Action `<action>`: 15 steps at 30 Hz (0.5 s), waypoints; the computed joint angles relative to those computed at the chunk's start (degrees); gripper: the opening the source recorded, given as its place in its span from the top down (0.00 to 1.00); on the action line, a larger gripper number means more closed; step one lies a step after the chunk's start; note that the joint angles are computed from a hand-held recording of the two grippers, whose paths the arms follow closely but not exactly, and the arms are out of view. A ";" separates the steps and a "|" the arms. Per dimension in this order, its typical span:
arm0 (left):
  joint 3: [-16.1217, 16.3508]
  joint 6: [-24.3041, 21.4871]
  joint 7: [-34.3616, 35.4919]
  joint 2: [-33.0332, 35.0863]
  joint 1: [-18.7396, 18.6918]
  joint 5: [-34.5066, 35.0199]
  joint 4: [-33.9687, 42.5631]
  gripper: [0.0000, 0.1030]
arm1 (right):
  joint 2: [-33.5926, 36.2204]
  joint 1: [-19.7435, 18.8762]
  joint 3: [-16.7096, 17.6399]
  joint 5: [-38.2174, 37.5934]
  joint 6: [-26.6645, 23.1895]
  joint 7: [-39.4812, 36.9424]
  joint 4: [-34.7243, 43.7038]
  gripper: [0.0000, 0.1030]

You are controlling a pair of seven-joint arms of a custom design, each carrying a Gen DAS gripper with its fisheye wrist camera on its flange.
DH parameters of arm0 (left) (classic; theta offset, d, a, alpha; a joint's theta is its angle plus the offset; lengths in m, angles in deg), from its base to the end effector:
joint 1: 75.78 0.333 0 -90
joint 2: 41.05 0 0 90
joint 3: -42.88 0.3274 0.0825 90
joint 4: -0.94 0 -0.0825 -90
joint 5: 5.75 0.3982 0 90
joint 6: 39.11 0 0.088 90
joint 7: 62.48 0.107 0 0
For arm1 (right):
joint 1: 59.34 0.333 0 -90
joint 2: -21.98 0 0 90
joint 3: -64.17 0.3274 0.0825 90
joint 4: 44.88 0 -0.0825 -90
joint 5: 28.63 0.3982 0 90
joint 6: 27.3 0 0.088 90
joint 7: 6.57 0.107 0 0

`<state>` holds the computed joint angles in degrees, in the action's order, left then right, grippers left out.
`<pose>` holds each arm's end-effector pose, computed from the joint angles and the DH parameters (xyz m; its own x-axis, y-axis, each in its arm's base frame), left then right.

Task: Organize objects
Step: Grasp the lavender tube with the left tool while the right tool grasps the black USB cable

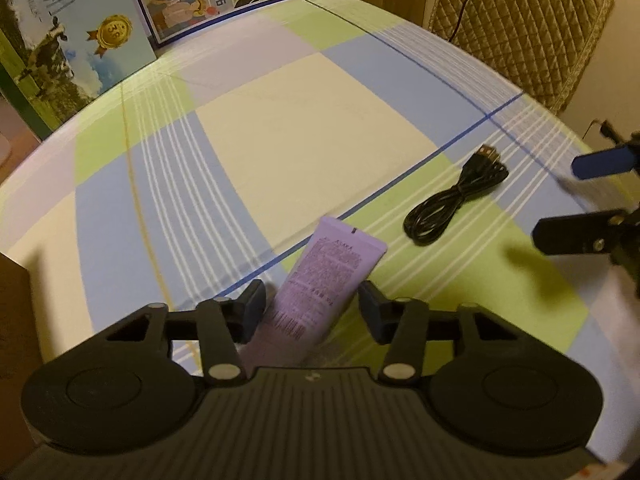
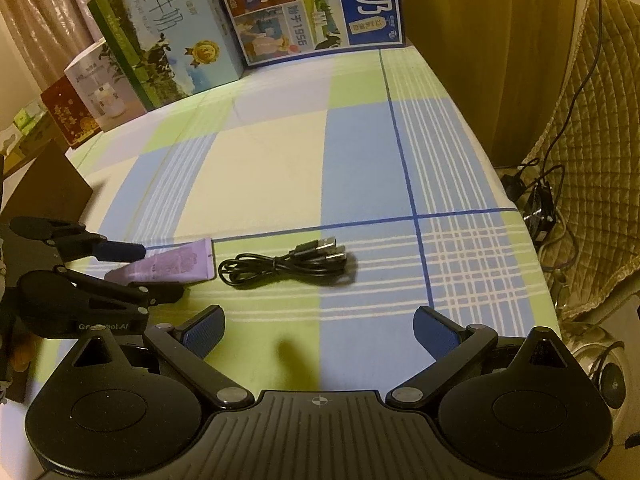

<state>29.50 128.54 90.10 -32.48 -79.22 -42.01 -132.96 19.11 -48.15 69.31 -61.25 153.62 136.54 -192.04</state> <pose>0.5411 -0.1239 0.3130 -0.6893 -0.7200 -0.0807 -0.6057 0.6338 -0.4810 0.4551 0.1837 0.3470 -0.0020 -0.9776 -0.2104 -0.8223 0.1214 -0.5560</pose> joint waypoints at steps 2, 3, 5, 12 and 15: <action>-0.25 0.55 -0.13 -0.18 0.03 -0.98 -0.32 0.55 | 0.20 -0.23 0.16 -0.64 -0.19 0.76 0.29 0.05; -0.47 0.97 -0.03 -0.43 0.08 -1.88 -0.70 0.55 | 0.34 -0.29 0.19 -1.03 -0.20 1.18 0.43 0.05; -0.28 2.01 -1.41 -0.85 -0.29 -2.35 -1.49 0.57 | 0.58 -0.13 -0.03 -1.06 -0.17 1.18 0.55 0.05; 3.61 2.21 -19.05 -3.47 -1.79 4.14 -4.63 0.69 | 1.19 1.20 -0.75 1.89 -0.12 -1.56 0.31 0.05; 5.03 1.77 -28.75 -5.06 -1.36 7.77 -6.58 0.72 | 1.48 1.73 -0.86 3.02 -0.21 -2.88 0.17 0.05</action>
